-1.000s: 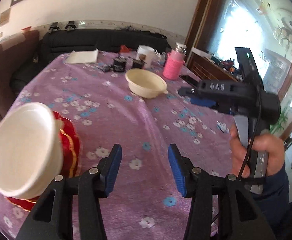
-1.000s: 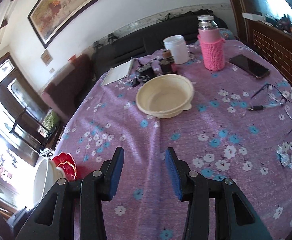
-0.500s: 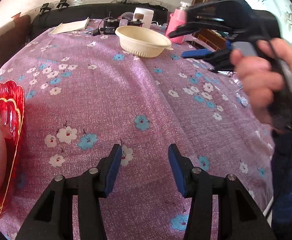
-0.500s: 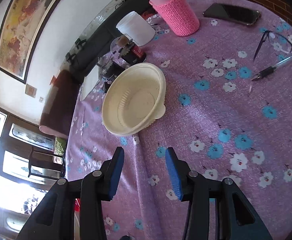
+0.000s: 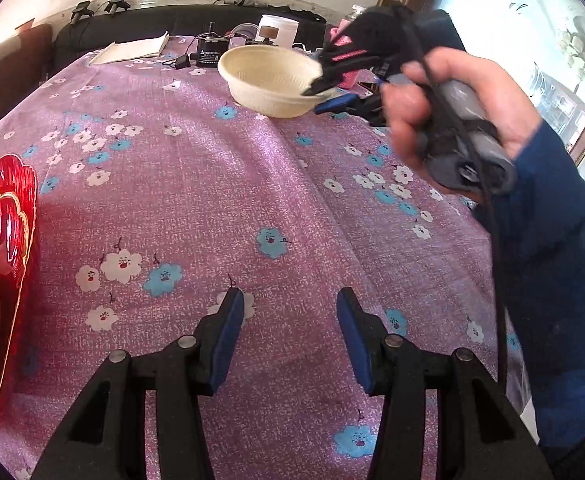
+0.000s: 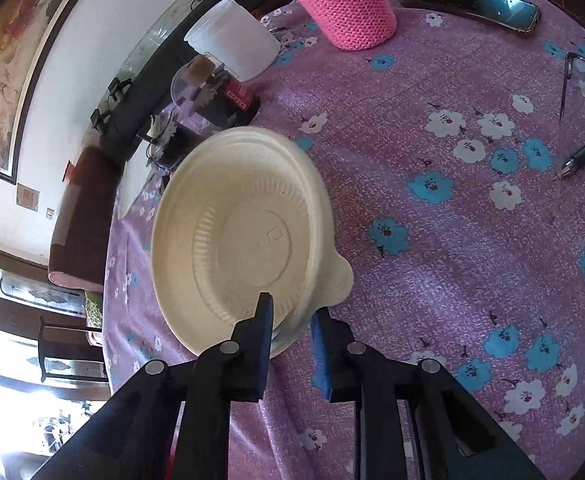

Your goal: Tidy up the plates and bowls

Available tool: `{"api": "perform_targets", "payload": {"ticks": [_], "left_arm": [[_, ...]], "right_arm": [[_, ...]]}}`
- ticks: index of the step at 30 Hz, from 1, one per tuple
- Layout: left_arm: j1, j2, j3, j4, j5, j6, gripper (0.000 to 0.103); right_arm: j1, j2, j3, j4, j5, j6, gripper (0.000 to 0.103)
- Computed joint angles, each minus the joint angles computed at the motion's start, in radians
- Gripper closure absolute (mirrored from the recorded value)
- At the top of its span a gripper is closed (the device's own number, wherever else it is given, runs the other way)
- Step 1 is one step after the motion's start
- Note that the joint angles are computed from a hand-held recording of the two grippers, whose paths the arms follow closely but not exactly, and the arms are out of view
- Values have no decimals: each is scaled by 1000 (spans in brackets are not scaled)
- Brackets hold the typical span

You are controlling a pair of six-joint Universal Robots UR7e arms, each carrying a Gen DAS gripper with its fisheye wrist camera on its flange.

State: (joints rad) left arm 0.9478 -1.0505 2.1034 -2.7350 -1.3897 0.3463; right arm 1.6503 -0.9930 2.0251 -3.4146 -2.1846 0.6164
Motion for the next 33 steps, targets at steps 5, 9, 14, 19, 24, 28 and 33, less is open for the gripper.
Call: {"api": "perform_targets", "payload": {"ticks": [5,9,14,19,24,28,33], "left_arm": [[-2,2,1,-5,4,-2,56],[-2,0,4,-12,5,-3,56],[-14,-26,-5,26,-34,-11,56],[-40,-16,-74,126,-110,-35,56],[-79,41,-133,167,-118,-71,56],[-97,93,-184,183,-125,-99,56],[-111,161,-243,210,-108,-119,56]], "right_arm": [[28,-71,75,50,-32,-72,88],[45,-167,184,105,-13,-94,88],[71,-279,327,151,7,-100,88],[121,-332,382,260,-101,-101,86],[143,-315,407,142,-187,-154,85],[140,-305,427,69,-191,-170,82],[144,-308,464,0,-207,-158,65]]}}
